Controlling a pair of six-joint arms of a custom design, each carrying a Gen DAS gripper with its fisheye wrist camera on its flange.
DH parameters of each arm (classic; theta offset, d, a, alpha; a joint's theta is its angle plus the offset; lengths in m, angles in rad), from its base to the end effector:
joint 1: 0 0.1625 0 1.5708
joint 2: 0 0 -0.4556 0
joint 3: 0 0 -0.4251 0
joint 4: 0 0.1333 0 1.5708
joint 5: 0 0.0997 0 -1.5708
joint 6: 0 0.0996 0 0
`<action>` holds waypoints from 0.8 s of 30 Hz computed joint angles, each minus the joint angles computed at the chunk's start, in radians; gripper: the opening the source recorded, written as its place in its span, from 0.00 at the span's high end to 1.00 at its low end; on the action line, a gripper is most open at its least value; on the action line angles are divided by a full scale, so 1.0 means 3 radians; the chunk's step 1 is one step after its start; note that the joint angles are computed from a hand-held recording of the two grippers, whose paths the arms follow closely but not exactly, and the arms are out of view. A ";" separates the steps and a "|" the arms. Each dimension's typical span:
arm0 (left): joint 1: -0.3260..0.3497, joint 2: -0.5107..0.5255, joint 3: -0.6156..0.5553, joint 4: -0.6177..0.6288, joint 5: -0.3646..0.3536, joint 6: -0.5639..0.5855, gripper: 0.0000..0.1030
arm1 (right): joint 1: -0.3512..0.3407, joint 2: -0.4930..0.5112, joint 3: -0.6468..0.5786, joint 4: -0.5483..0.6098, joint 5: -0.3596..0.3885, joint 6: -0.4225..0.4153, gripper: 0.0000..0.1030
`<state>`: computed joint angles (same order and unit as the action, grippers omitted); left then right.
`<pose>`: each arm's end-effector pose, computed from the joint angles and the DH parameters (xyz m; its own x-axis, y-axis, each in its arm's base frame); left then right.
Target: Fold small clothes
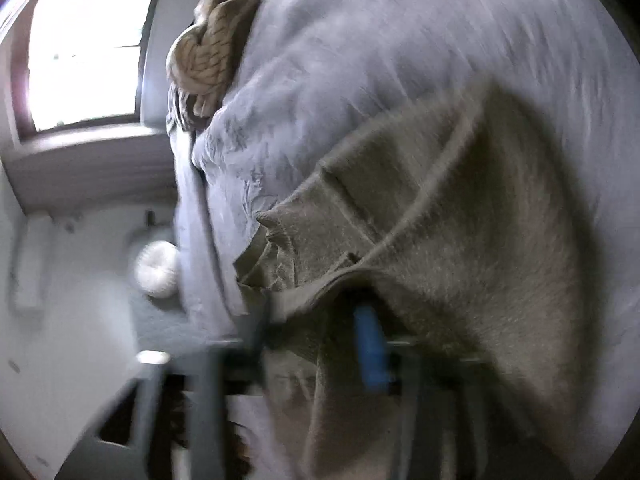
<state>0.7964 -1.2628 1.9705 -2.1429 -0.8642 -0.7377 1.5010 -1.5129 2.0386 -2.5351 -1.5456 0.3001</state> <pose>-0.2429 -0.5314 0.2318 -0.8229 -0.0364 -0.5670 0.1883 0.9241 -0.3326 0.0988 -0.5348 0.3562 -0.9347 0.3234 -0.1473 0.3553 0.8453 -0.3990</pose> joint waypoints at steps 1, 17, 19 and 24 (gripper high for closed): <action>0.0017 0.0024 -0.0027 0.0015 -0.0031 0.0051 0.13 | 0.0131 0.0014 -0.0089 0.0088 -0.0268 -0.0142 0.37; 0.0150 0.0509 -0.0358 -0.0220 -0.0546 0.0792 0.92 | 0.0649 0.0612 -0.0495 0.0355 -0.1750 -0.1034 0.93; 0.0101 0.0433 -0.0287 -0.0311 -0.0457 0.0736 0.92 | 0.0758 0.0555 -0.0459 0.0317 -0.1820 -0.1108 0.93; -0.0065 0.0135 -0.0119 -0.0477 -0.0298 0.0612 0.92 | 0.0912 0.0459 -0.0539 0.0245 -0.1925 -0.1194 0.93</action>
